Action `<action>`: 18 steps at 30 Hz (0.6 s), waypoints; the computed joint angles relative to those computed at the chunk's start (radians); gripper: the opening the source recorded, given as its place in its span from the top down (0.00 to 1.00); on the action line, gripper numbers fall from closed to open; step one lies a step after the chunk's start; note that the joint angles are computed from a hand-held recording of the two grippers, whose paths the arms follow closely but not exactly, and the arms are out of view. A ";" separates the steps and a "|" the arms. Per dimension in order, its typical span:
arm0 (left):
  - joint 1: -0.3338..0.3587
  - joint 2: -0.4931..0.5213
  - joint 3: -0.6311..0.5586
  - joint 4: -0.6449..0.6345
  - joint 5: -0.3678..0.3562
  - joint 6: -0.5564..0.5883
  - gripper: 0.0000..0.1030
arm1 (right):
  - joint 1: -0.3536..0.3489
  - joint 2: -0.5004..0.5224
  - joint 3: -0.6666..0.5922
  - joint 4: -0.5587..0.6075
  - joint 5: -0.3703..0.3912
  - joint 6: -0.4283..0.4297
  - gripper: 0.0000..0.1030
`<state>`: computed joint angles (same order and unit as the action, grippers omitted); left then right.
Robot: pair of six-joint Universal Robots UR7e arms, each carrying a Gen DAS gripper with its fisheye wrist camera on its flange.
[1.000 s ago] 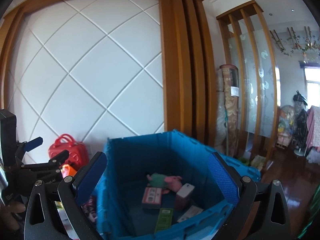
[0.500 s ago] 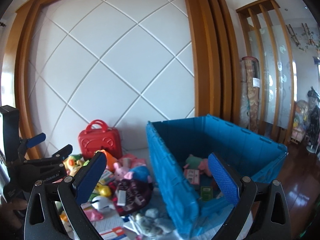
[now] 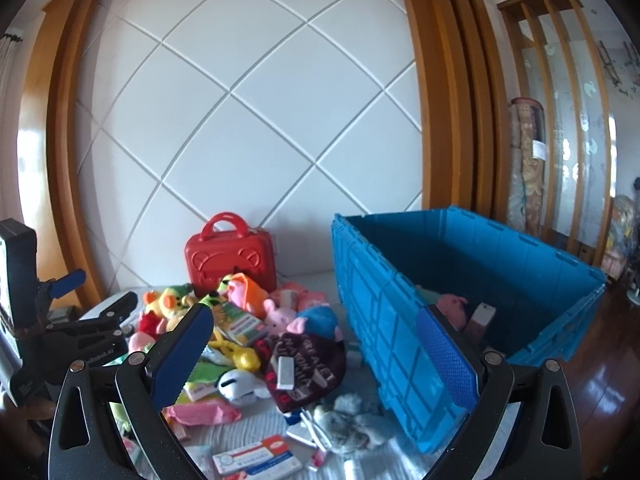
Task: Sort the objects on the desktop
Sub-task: 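Move both tools down over the pile of toys and packets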
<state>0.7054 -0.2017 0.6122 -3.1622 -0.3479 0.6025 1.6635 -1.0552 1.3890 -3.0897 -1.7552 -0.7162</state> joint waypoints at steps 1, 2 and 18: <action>0.004 -0.015 0.030 -0.017 0.008 -0.004 0.15 | -0.004 0.004 -0.005 0.016 0.005 0.004 0.01; 0.006 -0.018 0.041 -0.049 0.021 0.016 0.15 | -0.008 0.007 -0.010 0.030 0.009 0.005 0.01; 0.043 -0.071 0.257 -0.229 0.244 0.022 0.15 | -0.080 0.096 -0.134 0.314 0.107 -0.101 0.01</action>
